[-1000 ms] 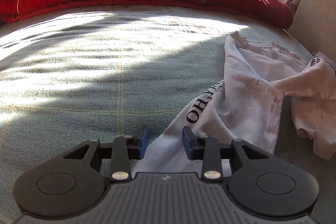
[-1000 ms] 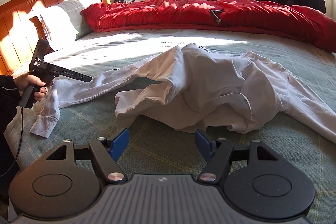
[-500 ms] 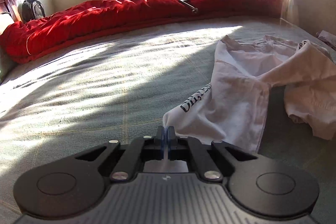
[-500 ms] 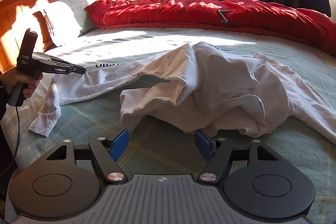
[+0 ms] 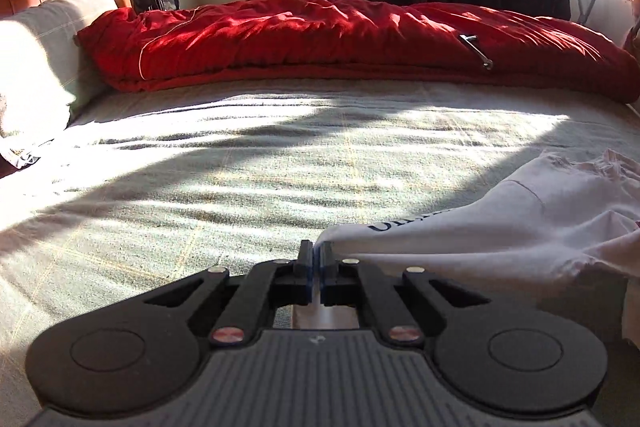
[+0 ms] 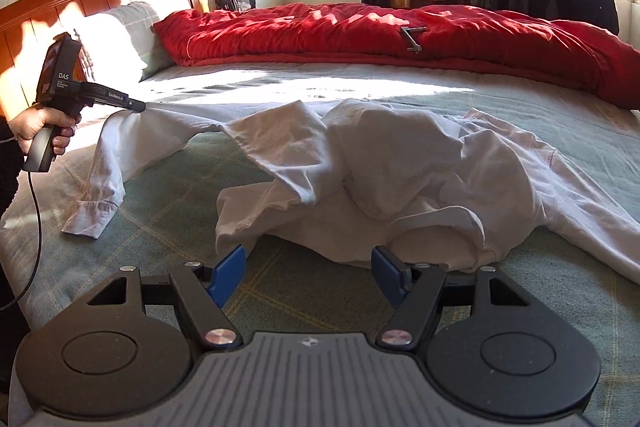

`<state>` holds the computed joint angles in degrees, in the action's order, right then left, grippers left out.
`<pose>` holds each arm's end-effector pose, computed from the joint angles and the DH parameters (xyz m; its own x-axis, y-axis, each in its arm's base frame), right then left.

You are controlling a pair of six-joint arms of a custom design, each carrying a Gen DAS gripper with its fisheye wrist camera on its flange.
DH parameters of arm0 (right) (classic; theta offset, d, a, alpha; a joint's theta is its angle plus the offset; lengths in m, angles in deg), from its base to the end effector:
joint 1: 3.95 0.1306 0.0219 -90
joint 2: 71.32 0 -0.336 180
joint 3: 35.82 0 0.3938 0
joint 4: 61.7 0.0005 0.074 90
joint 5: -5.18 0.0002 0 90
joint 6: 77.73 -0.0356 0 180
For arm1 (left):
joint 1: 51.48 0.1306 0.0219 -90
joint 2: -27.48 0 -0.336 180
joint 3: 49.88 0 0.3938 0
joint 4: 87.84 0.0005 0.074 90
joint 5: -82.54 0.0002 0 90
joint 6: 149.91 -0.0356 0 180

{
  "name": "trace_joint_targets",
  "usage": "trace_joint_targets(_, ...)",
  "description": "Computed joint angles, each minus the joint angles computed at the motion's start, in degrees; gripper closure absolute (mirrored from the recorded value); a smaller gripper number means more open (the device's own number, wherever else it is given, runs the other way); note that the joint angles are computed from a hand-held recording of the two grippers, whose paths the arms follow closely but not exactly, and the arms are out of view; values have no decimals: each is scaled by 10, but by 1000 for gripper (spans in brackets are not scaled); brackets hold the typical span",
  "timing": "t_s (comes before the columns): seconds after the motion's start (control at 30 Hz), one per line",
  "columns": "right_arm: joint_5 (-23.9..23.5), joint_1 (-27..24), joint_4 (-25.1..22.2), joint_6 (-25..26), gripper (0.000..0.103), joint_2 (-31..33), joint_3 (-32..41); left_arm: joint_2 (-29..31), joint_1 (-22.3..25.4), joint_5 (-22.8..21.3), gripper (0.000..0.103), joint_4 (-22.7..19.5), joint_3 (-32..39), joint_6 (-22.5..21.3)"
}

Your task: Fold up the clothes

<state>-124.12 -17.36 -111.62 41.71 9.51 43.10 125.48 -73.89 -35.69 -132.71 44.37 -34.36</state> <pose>0.4181 -0.0770 0.3692 -0.5671 -0.2558 -0.7829 -0.5512 0.8242 0.1299 0.4972 -0.1874 0.3584 -0.6460 -0.1446 -0.7495 -0.2569 0.9658 0.0351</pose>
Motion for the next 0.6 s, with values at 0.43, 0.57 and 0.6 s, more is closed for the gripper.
trace_joint_targets(0.43,6,-8,6,-6,30,7,3,2,48,-4,101,-14,-34,116)
trace_joint_targets(0.57,-2,-6,4,-11,29,9,2,-46,32,39,98,-3,-70,120)
trace_joint_targets(0.6,-7,-6,3,-10,29,8,1,-62,26,48,95,2,-82,120)
